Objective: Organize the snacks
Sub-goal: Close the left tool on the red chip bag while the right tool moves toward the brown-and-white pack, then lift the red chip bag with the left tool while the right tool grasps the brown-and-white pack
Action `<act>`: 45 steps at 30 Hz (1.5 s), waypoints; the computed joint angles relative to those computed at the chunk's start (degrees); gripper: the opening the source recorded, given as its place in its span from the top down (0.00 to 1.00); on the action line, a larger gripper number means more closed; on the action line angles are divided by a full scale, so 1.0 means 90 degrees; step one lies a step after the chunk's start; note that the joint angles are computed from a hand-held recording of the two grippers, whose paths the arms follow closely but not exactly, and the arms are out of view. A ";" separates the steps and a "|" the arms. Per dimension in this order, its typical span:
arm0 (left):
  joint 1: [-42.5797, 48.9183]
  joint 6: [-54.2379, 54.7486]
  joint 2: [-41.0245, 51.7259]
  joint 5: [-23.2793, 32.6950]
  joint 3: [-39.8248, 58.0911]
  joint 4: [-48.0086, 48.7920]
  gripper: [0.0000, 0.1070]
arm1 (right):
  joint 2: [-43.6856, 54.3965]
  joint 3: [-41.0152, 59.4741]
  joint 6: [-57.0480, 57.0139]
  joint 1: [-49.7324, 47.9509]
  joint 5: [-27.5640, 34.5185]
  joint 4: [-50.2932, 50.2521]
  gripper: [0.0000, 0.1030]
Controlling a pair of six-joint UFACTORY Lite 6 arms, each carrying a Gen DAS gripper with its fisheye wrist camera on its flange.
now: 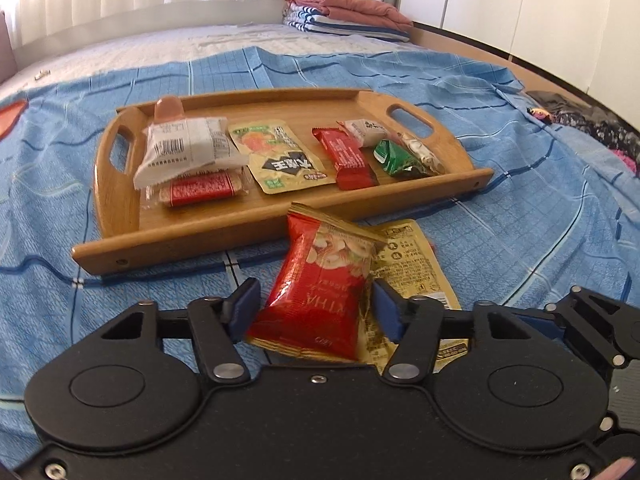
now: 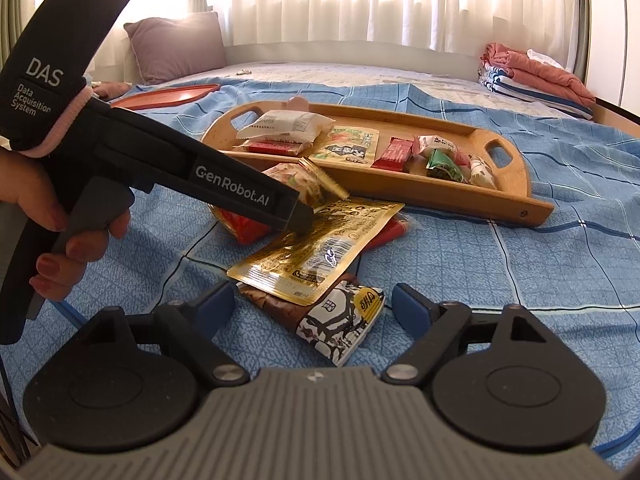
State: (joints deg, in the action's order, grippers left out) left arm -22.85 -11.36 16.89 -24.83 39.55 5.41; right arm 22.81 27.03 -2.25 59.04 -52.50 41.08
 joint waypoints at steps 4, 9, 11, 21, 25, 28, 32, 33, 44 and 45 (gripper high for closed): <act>-0.0005 -0.0062 -0.0001 -0.0030 -0.0026 0.0037 0.51 | 0.0052 -0.0009 0.0090 -0.0008 -0.0079 -0.0066 0.13; -0.0105 0.0288 -0.0159 -0.0014 -0.0127 -0.0442 0.56 | -0.0150 -0.0072 0.0201 -0.0023 0.0058 -0.0098 0.25; -0.0085 0.0266 -0.0235 0.0006 -0.0164 -0.0378 0.57 | -0.0217 -0.0068 0.0170 0.0034 0.0107 0.0010 0.26; 0.0073 0.0227 -0.0863 0.0034 -0.0530 -0.0291 0.57 | -0.0546 -0.0253 -0.0131 0.0335 0.0162 0.0590 0.29; 0.0121 0.0185 -0.1032 0.0054 -0.0626 -0.0314 0.57 | -0.0862 -0.0507 -0.0296 0.0468 0.0156 0.0945 0.29; 0.0121 0.0229 -0.1131 -0.0006 -0.0701 -0.0456 0.57 | -0.1182 -0.0690 -0.0526 0.0524 0.0180 0.1317 0.29; 0.0194 0.0127 -0.1251 -0.0017 -0.0754 -0.0422 0.58 | -0.1639 -0.0942 -0.0806 0.0527 0.0128 0.1747 0.29; 0.0215 0.0141 -0.1277 -0.0012 -0.0760 -0.0436 0.58 | -0.1747 -0.1001 -0.0880 0.0491 0.0110 0.1817 0.29; 0.0667 -0.0038 -0.1436 0.0108 -0.0616 -0.0311 0.58 | -0.2536 -0.1229 -0.1358 -0.0322 0.0109 0.1847 0.29; 0.0711 -0.0079 -0.1427 0.0115 -0.0588 -0.0276 0.58 | -0.2576 -0.1234 -0.1432 -0.0365 0.0097 0.1887 0.29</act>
State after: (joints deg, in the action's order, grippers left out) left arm -16.44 -12.07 4.04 -23.79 34.25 2.92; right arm -0.37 15.92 -15.14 55.75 -51.63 58.06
